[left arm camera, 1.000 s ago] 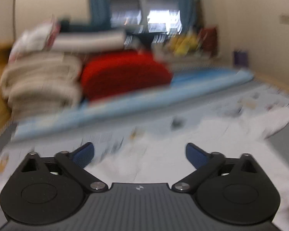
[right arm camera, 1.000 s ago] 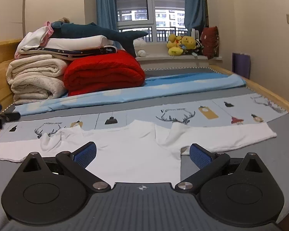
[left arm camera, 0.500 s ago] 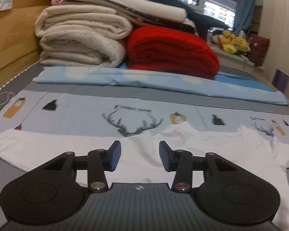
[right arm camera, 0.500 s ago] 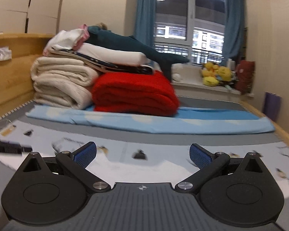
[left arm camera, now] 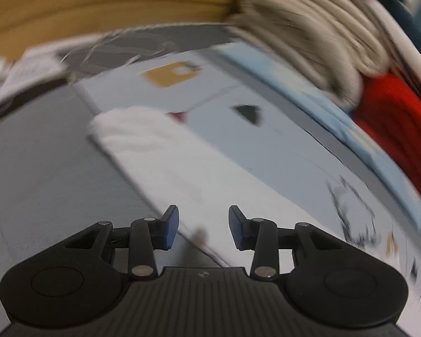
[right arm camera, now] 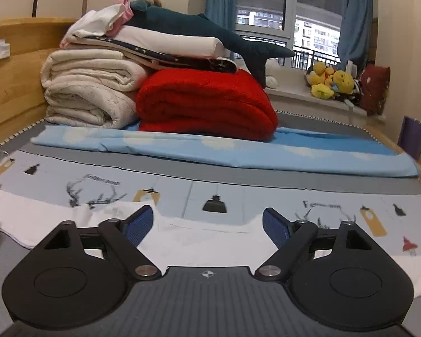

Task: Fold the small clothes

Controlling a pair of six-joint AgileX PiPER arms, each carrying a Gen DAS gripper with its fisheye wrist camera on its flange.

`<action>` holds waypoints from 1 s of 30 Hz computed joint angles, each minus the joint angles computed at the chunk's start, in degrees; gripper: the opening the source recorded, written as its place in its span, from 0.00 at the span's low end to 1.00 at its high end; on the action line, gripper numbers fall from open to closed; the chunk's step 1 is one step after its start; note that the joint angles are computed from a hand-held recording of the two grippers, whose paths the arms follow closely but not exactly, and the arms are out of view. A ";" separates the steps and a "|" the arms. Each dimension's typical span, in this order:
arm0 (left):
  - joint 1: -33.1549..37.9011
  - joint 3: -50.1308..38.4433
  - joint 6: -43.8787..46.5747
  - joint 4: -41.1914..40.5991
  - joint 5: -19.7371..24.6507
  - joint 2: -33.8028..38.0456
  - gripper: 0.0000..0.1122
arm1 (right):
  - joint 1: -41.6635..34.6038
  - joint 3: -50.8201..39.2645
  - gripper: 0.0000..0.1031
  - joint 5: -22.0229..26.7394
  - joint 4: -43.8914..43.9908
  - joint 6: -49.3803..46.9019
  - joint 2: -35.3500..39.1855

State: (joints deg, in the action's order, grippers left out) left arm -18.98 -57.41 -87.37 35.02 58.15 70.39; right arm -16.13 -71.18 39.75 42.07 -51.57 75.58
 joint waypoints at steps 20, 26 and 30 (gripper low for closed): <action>17.09 6.96 2.38 2.73 -12.66 -0.76 0.02 | 7.06 -5.65 0.49 1.26 -9.59 12.08 7.79; -6.92 -6.36 -6.78 17.12 -1.67 3.12 0.02 | 3.98 -7.35 0.30 4.50 -6.06 8.32 7.91; -22.18 -17.17 -11.54 21.40 -0.35 11.62 0.02 | 0.96 -9.75 0.26 8.43 -7.31 12.09 9.06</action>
